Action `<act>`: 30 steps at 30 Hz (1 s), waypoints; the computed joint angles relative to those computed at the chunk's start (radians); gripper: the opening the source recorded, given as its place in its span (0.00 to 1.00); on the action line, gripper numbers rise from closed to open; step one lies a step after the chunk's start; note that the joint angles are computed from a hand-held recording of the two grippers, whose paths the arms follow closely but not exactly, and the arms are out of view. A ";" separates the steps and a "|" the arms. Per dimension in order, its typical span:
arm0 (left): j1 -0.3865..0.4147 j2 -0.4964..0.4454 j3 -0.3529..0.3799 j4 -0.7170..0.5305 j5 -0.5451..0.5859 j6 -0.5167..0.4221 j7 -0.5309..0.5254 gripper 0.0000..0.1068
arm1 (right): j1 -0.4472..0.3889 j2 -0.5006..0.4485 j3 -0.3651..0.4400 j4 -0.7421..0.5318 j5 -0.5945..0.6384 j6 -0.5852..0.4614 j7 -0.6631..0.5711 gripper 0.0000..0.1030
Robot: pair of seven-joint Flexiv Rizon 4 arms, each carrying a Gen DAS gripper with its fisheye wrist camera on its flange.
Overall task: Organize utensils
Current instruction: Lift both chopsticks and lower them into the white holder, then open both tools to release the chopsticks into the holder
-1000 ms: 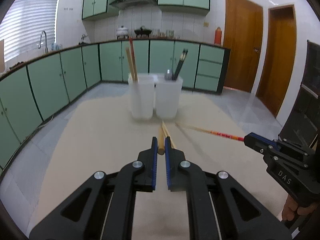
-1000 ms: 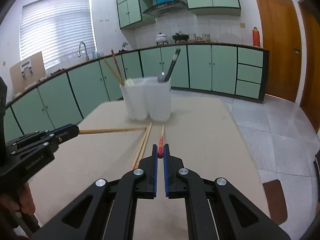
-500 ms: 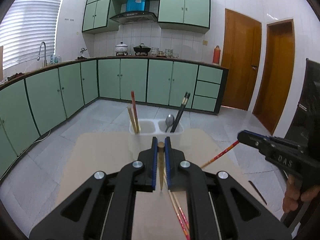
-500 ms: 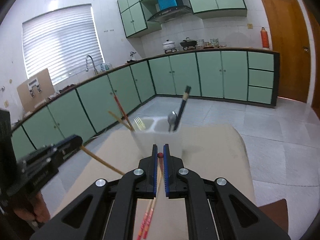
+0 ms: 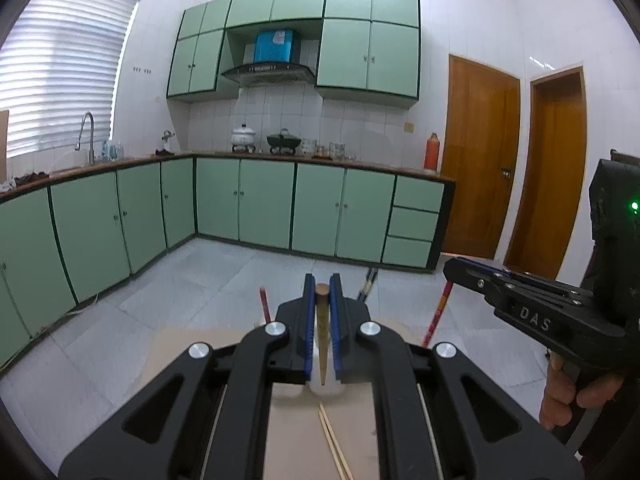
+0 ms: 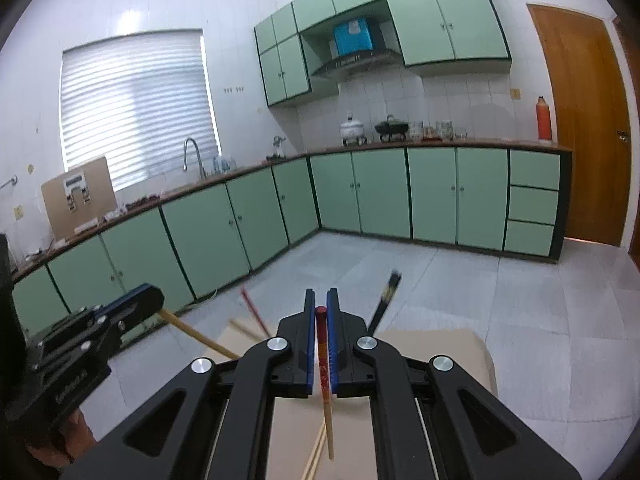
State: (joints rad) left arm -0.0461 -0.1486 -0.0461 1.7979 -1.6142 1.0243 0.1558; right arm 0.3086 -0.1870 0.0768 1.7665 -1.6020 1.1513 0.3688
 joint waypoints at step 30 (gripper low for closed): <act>0.090 -0.298 -0.174 -0.255 0.336 0.199 -0.264 0.25 | 0.017 -0.205 -0.136 -0.168 0.068 0.060 -0.061 0.21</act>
